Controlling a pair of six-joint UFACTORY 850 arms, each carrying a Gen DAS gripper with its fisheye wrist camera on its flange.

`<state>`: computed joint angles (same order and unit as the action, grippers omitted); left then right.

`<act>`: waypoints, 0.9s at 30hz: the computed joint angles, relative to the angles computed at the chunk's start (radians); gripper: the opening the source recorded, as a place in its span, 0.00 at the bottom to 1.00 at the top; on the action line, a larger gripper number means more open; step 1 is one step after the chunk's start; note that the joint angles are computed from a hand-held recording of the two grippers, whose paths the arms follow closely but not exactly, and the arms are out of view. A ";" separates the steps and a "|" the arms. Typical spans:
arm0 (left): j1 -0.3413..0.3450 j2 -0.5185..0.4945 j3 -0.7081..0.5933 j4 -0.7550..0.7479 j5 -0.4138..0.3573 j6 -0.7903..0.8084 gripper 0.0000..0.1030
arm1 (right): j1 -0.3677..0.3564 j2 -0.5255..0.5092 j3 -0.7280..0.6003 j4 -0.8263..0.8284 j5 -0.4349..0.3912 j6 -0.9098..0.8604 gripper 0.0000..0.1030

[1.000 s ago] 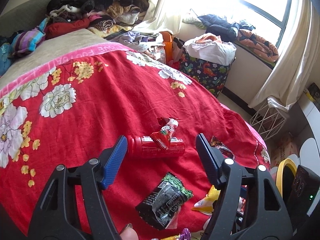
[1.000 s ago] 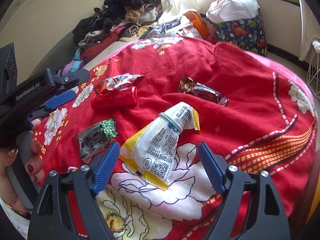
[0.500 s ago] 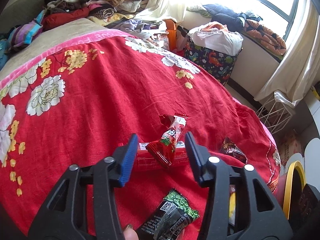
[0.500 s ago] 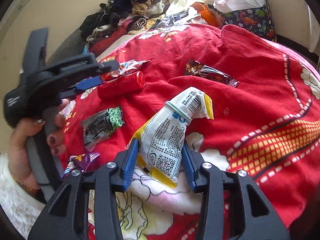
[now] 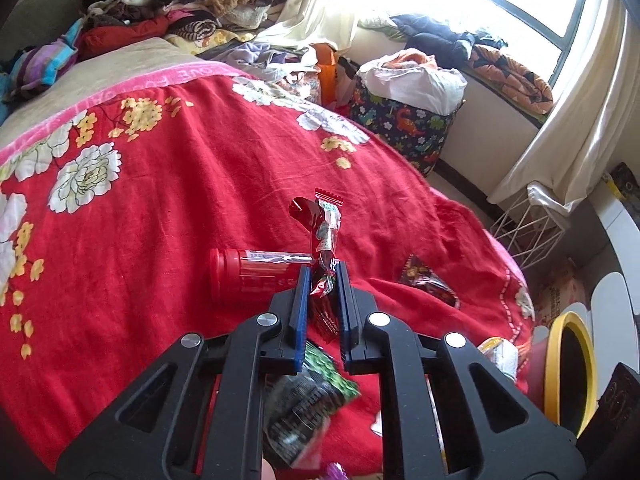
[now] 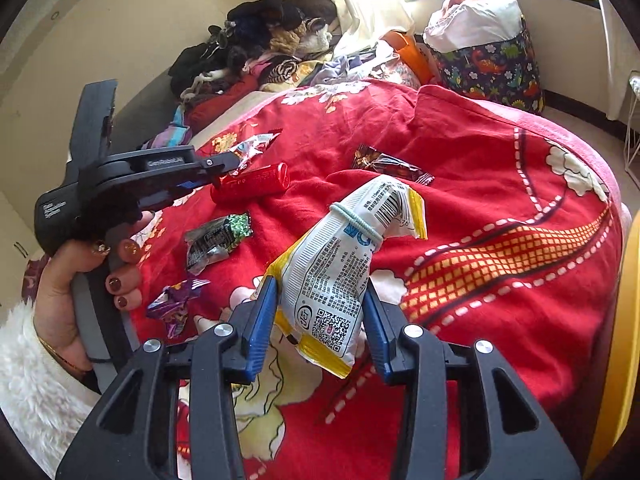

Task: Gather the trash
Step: 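Grasp the white printed packet with the right while the left grasps a red wrapper, then carry the white packet and red wrapper over the yellow bin with both grippers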

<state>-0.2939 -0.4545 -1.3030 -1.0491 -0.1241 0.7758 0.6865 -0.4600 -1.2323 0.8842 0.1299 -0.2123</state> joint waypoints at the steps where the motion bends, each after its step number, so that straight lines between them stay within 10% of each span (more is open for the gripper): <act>1: -0.002 0.009 0.008 -0.075 0.001 0.074 0.08 | -0.001 0.005 0.005 -0.012 0.001 0.013 0.38; 11: -0.027 0.084 0.066 -0.459 -0.002 0.459 0.08 | 0.004 0.052 0.045 0.006 0.023 -0.005 0.38; 27: -0.068 0.146 0.113 -0.508 -0.006 0.536 0.08 | 0.019 0.144 0.122 0.157 0.092 -0.168 0.38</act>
